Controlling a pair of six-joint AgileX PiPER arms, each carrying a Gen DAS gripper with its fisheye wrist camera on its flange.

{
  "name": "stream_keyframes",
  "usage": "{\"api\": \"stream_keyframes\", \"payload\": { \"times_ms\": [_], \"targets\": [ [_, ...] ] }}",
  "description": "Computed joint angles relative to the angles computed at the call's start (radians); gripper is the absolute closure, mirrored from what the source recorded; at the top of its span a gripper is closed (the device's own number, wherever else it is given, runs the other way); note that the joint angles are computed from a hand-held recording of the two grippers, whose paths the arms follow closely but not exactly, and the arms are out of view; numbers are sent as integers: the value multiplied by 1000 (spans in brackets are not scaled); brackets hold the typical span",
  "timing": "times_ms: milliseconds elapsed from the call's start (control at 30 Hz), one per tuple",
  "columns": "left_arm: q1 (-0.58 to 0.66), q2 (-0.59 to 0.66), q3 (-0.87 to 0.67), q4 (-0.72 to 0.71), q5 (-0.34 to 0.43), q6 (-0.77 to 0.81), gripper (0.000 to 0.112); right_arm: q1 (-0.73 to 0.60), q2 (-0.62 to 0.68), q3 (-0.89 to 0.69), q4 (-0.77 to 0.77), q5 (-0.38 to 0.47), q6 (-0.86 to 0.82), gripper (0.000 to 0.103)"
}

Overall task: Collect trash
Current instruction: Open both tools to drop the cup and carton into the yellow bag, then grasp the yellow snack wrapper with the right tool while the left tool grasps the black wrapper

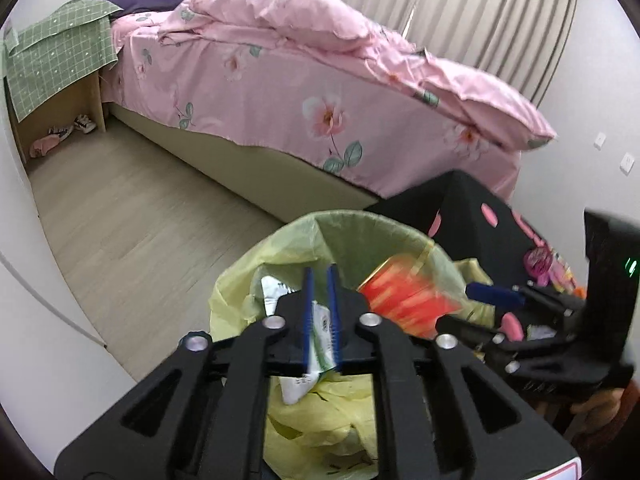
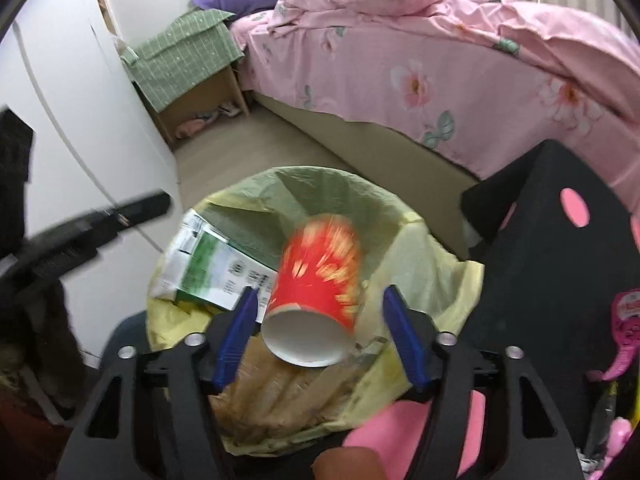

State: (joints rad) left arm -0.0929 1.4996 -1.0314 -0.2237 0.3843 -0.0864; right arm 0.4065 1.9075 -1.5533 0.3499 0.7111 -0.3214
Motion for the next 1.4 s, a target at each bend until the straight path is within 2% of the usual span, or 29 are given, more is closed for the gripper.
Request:
{"api": "stream_keyframes", "payload": {
  "times_ms": [67, 267, 367, 433, 567, 633, 700, 933, 1033, 1100, 1167, 1300, 1400],
  "targets": [
    [-4, -27, 6, 39, -3, -46, 83, -2, -28, 26, -5, -11, -5, 42],
    [-111, -83, 7, 332, -5, -334, 69, -87, -199, 173, 65, -40, -79, 42],
    [-185, -90, 5, 395, -4, -422, 66, -153, -308, 256, 59, -39, -104, 42],
    [-264, -82, 1, 447, -10, -483, 62, -199, -410, 339, 23, -73, -108, 41],
    [-396, -41, -16, 455, -33, -499, 58, -328, -600, 480, -28, -119, -121, 41],
    [-449, -7, -38, 418, -39, -463, 57, -426, -657, 520, 3, -115, -175, 41],
    [-509, 32, -63, 385, -43, -445, 55, -554, -702, 556, 95, -76, -294, 41],
    [-651, 157, -172, 240, -4, -317, 54, -906, -778, 704, 288, -23, -594, 41],
    [-671, 226, -245, 67, 52, -168, 48, -1051, -793, 769, 384, 18, -740, 41],
    [-685, 271, -298, 24, 104, -138, 47, -1112, -789, 794, 416, 33, -797, 41],
    [-721, 310, -345, 75, 145, -177, 47, -1147, -794, 822, 427, 20, -828, 41],
    [-824, 371, -435, 354, 221, -384, 48, -1177, -792, 854, 437, -9, -886, 41],
    [-856, 391, -463, 440, 257, -426, 48, -1200, -784, 863, 456, -6, -937, 41]
  ]
}}
